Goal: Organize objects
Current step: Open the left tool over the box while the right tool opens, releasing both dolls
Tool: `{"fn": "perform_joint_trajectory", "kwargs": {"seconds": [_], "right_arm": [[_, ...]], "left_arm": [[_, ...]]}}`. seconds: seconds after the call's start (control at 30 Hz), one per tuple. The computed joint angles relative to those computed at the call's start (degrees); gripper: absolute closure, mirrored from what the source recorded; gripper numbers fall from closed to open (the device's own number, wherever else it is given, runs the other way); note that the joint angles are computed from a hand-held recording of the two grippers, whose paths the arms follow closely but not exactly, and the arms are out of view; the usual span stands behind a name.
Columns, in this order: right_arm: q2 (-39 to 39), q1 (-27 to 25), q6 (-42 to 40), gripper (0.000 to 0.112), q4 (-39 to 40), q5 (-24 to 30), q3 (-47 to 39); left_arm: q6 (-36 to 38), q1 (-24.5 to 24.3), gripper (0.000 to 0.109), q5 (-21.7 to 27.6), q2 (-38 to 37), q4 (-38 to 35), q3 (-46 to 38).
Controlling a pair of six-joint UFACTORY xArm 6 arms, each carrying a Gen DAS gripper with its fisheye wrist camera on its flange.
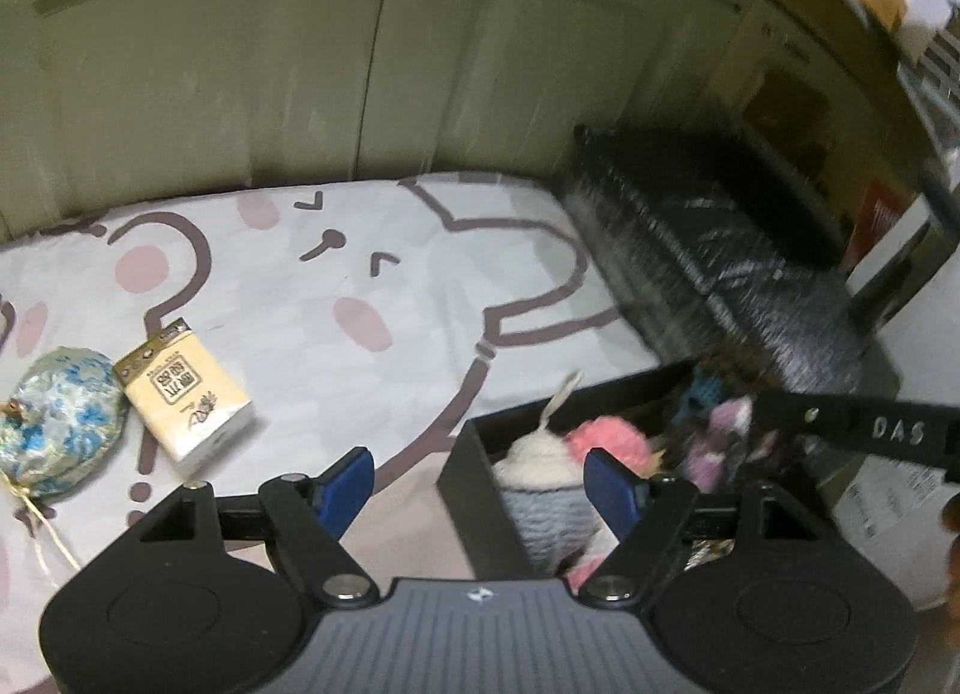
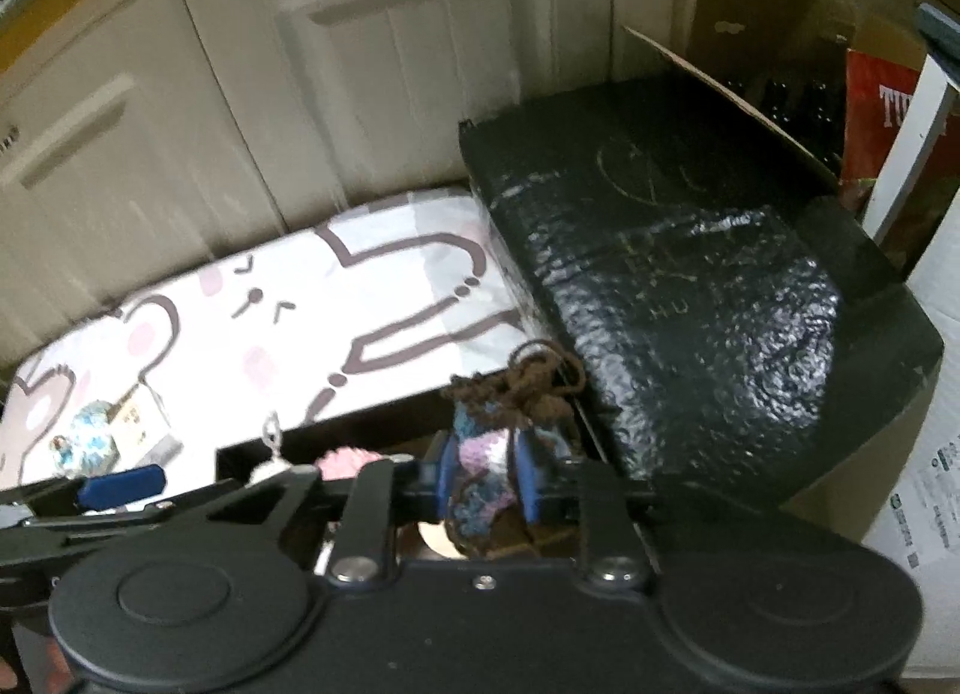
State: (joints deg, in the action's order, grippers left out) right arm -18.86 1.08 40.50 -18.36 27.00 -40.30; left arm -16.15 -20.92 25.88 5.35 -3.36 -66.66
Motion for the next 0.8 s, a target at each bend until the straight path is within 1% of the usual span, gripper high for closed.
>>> {"fn": "perform_joint_trajectory", "kwargs": {"seconds": [0.1, 0.23, 0.57, 0.7, 0.8], "right_arm": [[0.46, -0.03, 0.74, 0.092, -0.89, 0.62, 0.12], [1.41, 0.05, 0.31, 0.092, -0.24, 0.62, 0.03], [3.14, 0.66, 1.61, 0.09, -3.33, 1.15, -0.54], [2.36, 0.67, 1.77, 0.09, -2.55, 1.12, -0.52], [1.03, 0.84, 2.14, 0.09, -2.62, 0.97, -0.16]], "left_arm": [[-2.36, -0.24, 0.031, 1.92, 0.81, 5.13, -0.86], [-4.07, -0.25, 0.03, 2.86, 1.79, 8.26, -1.6], [-4.32, -0.34, 0.027, 3.38, 2.27, 8.69, -2.18], [-3.73, -0.36, 0.03, 3.04, 1.54, 7.2, -2.05], [-4.14, -0.61, 0.03, 2.51, 0.46, 8.55, -1.65]]}}
